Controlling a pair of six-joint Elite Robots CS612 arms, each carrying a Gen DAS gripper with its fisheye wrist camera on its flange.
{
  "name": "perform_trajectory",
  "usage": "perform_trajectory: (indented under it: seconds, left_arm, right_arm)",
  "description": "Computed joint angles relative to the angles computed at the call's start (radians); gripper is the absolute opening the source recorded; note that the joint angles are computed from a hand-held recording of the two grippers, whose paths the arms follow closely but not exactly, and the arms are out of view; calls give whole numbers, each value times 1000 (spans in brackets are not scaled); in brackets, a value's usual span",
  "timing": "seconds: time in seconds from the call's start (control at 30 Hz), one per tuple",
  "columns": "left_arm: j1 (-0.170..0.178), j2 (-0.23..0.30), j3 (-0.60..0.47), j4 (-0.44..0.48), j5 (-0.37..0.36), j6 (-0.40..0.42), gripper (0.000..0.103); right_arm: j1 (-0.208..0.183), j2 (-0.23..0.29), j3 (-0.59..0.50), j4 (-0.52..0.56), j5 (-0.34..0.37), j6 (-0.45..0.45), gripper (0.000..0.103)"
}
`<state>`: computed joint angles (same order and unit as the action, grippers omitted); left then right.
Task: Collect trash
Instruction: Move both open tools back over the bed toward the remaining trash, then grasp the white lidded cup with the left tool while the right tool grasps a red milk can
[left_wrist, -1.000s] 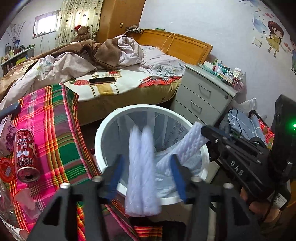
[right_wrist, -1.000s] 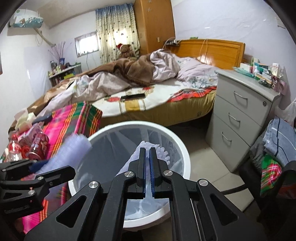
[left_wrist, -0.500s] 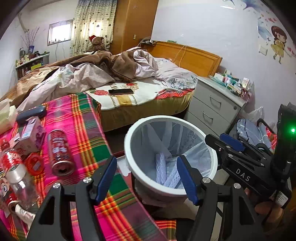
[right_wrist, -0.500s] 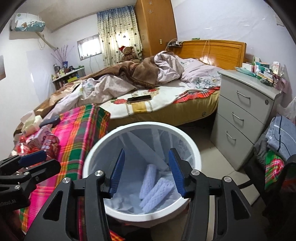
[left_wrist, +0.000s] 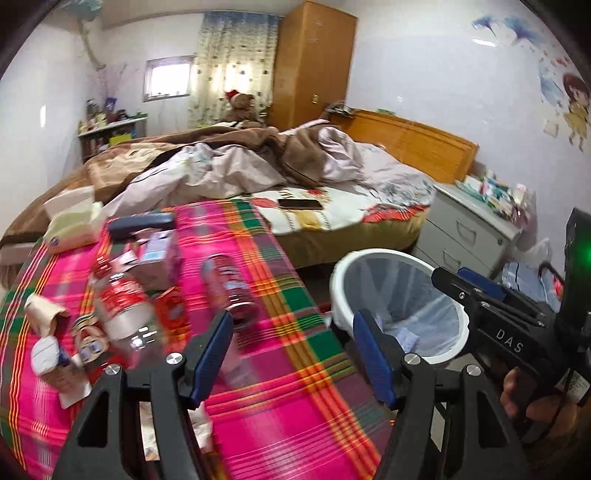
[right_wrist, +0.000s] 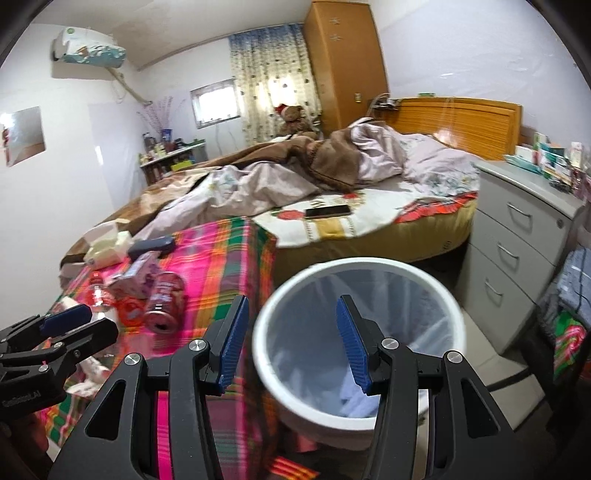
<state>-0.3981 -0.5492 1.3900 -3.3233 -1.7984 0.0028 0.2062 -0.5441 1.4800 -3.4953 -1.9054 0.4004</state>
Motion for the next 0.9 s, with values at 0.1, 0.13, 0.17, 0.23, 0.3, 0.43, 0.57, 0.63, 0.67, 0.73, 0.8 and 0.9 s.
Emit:
perform_trajectory:
  seconds: [0.1, 0.13, 0.17, 0.23, 0.3, 0.43, 0.57, 0.63, 0.67, 0.73, 0.8, 0.9]
  left_arm:
    - [17, -2, 7, -18, 35, -20, 70]
    - [21, -2, 10, -25, 57, -23, 70]
    - [25, -3, 12, -32, 73, -26, 70]
    - [37, -3, 16, -42, 88, -46, 70]
    - [52, -1, 16, -49, 103, -60, 70]
    - [74, 4, 12, -47, 145, -98, 71]
    - [95, 10, 8, -42, 188, -122, 72]
    - [104, 14, 3, -36, 204, -139, 73]
    - [112, 17, -3, -32, 193, -150, 73]
    - [123, 22, -10, -19, 183, -164, 74]
    - [127, 28, -18, 5, 202, -160, 75]
    - [141, 39, -37, 45, 192, -182, 75]
  right_arm:
    - [5, 16, -36, 19, 29, -22, 51]
    - [7, 19, -44, 23, 34, -26, 51]
    - [11, 23, -52, 26, 37, -28, 51]
    - [14, 34, -76, 39, 58, -39, 51]
    - [15, 43, -101, 66, 82, -46, 51]
    - [20, 60, -145, 104, 126, -57, 51]
    - [23, 78, -190, 151, 164, -66, 53]
    - [24, 88, -215, 177, 180, -72, 55]
    - [25, 92, -224, 191, 185, -75, 56]
    - [27, 102, -250, 221, 190, -85, 56]
    - [27, 110, -273, 251, 198, -88, 57]
    - [20, 123, -305, 297, 229, -70, 60]
